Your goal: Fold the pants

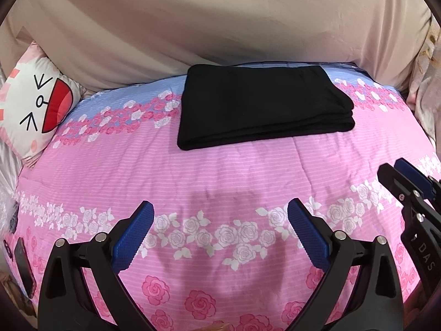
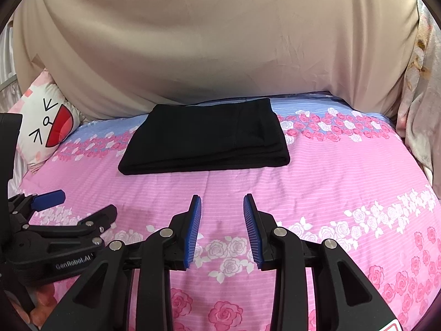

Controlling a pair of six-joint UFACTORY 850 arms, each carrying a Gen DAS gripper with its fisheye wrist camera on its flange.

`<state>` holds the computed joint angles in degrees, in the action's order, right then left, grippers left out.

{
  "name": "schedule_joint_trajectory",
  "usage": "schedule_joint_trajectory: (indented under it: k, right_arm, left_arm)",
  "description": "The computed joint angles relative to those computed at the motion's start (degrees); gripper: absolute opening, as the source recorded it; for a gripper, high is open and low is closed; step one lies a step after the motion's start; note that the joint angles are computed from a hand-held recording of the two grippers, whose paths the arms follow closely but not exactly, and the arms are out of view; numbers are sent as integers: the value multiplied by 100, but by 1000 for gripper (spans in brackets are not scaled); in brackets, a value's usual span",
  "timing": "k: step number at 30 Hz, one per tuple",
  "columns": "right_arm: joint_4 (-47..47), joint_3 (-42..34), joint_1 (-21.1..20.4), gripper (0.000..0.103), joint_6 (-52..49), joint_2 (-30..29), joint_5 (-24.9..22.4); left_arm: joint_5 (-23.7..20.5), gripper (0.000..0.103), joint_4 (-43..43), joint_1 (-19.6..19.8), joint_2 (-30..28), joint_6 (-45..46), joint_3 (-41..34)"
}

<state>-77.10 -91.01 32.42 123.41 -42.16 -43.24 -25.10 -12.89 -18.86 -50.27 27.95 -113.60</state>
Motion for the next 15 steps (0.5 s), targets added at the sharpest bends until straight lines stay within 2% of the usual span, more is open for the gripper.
schedule_joint_trajectory:
  k: [15]
  right_arm:
    - [127,-120,-20,33,-142,-103,46]
  left_arm:
    - [-61,95,-75,1,-12,100,8]
